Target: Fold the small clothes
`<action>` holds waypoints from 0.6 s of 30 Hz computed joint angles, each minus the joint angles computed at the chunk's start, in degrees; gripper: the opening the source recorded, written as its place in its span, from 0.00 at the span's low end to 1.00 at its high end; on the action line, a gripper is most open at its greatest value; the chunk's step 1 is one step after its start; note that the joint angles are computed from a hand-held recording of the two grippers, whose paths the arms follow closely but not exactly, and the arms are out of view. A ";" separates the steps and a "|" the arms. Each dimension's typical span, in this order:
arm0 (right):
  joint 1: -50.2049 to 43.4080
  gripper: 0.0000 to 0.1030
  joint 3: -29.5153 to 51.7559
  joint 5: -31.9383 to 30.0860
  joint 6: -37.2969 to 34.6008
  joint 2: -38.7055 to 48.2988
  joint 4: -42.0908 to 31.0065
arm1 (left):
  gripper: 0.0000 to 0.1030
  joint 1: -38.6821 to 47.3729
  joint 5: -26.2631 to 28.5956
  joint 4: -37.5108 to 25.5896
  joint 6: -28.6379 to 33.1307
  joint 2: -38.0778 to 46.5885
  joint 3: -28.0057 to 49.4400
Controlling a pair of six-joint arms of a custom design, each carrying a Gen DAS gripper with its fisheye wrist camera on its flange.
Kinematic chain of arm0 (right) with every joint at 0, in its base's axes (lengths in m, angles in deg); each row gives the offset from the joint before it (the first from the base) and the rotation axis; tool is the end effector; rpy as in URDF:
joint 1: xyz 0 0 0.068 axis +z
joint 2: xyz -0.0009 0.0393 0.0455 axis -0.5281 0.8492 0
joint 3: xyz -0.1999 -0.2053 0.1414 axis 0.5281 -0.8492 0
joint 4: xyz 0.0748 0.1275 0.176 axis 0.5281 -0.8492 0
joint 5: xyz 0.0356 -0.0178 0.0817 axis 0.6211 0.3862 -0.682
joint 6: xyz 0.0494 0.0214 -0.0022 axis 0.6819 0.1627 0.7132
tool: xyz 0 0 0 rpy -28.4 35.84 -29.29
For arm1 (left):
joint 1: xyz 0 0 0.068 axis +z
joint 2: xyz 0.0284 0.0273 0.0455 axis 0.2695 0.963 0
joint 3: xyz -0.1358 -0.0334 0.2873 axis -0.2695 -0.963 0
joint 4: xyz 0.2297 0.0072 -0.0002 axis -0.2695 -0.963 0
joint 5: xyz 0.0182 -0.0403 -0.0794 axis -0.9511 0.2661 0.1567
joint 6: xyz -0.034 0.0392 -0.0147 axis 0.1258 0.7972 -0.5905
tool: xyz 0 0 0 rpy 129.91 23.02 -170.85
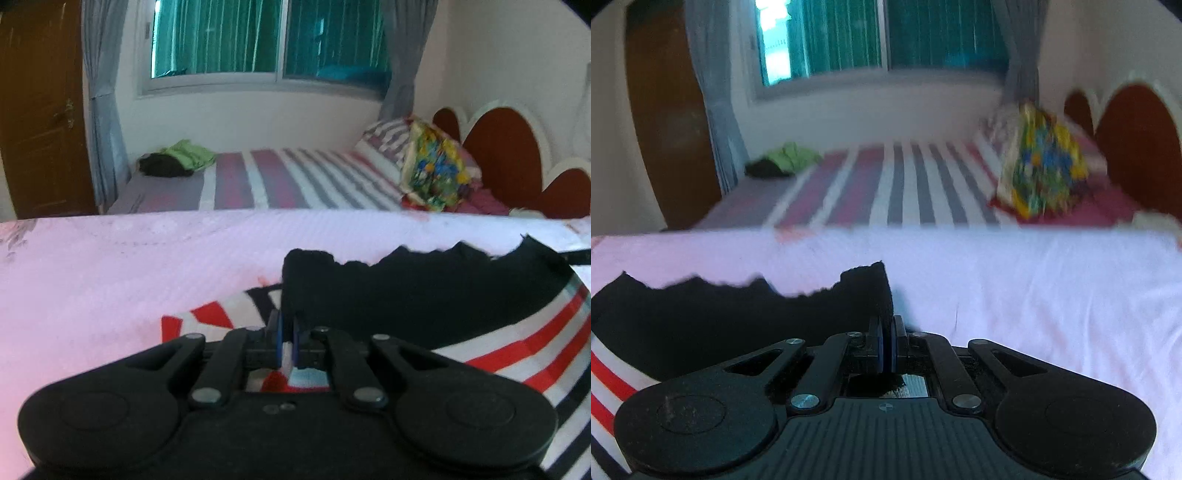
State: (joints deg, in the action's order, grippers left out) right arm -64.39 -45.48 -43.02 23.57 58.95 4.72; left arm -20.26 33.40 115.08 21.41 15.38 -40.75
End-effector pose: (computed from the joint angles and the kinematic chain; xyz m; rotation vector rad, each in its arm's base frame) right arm 0.1774 -0.0919 0.1709 -0.0218 2.3365 0.1886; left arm 0.1555 -0.0974 0.1715 0.1511 2.2189 -0.1288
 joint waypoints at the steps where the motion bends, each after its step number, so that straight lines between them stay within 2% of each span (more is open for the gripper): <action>1: 0.54 0.03 -0.32 0.90 0.11 2.00 1.65 | 0.04 -0.34 -0.51 -0.96 0.18 0.78 0.79; 4: 0.15 0.03 0.85 0.86 0.89 3.07 0.79 | 0.05 -2.13 -2.63 -3.13 0.24 2.72 2.84; 5: -0.18 0.06 1.77 0.67 1.88 2.18 -1.05 | 0.10 -2.28 -3.18 -4.69 0.88 1.92 3.40; 6: -0.94 0.22 1.52 1.27 2.80 -0.77 -1.86 | 0.31 -3.01 -4.87 -7.69 0.10 0.02 4.09; 7: -1.60 0.32 0.08 1.44 3.31 -4.78 -0.82 | 0.54 -5.00 -8.10 -10.42 -1.07 -1.55 4.92; 8: -2.75 0.36 0.31 -1.91 1.68 -7.96 -3.58 | 0.60 -7.40 -11.29 -10.89 -1.07 -4.05 4.42; 10: -0.82 0.36 1.60 -5.90 -0.51 -11.36 -10.95 | 0.62 -11.90 -13.23 -14.23 -2.65 -6.39 6.37; 11: 2.55 0.36 1.09 -4.99 0.06 -12.44 -11.46 | 0.62 -13.72 -12.28 -16.36 -3.54 -5.15 8.94; 15: 19.42 0.36 -3.29 2.32 7.37 -12.83 -6.58 | 0.64 -18.95 -7.18 -18.25 -6.07 6.81 18.73; 18: 27.46 0.36 -6.44 9.28 9.47 -12.20 -2.94 | 0.65 -20.03 -5.30 -16.40 -8.21 13.37 20.73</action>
